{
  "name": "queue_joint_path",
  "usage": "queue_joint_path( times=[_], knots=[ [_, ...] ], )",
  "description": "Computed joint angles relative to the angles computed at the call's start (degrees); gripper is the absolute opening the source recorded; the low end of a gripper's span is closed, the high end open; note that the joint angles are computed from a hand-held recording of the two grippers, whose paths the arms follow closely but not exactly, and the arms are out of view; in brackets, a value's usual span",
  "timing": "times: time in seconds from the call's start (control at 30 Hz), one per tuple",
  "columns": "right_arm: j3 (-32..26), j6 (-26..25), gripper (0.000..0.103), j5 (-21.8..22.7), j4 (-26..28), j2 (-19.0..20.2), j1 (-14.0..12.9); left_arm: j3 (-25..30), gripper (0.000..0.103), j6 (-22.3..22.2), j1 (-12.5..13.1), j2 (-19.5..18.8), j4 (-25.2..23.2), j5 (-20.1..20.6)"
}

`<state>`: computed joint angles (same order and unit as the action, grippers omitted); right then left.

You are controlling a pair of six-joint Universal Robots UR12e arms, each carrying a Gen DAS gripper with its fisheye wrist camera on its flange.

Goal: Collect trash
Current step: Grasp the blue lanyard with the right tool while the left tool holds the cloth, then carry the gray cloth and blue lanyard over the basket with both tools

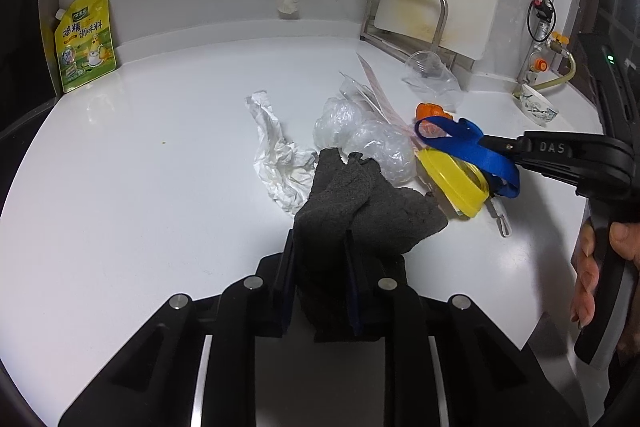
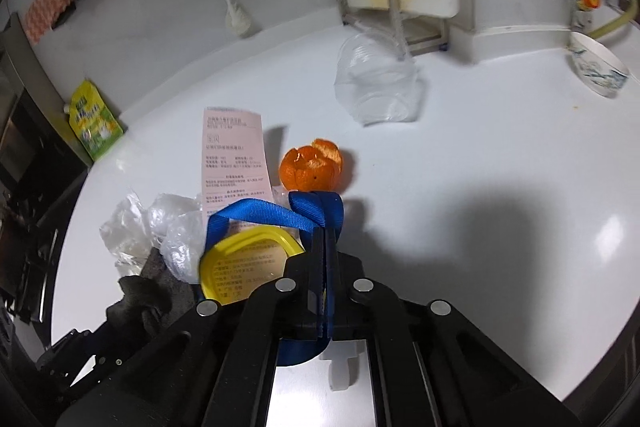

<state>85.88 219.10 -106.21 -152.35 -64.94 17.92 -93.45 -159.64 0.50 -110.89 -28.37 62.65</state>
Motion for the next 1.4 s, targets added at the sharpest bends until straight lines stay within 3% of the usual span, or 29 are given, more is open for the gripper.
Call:
queue_joint_path(
  times=[0.23,0.97,1.4],
  knots=[
    [3.43,2.16,0.001,-5.35,-5.3,-2.5,1.72,-1.08,0.017,1.03,0.61,1.27,0.35,-1.81],
    [7.2,7.49,0.001,-15.69,-9.35,-5.04,9.08,-5.66,0.016,3.88,4.46,6.89,4.11,-7.83],
    [9.52,12.85,0.001,-25.67,-6.55,-6.8,16.01,-13.73,0.016,10.99,7.45,13.76,2.94,-12.85]
  ],
)
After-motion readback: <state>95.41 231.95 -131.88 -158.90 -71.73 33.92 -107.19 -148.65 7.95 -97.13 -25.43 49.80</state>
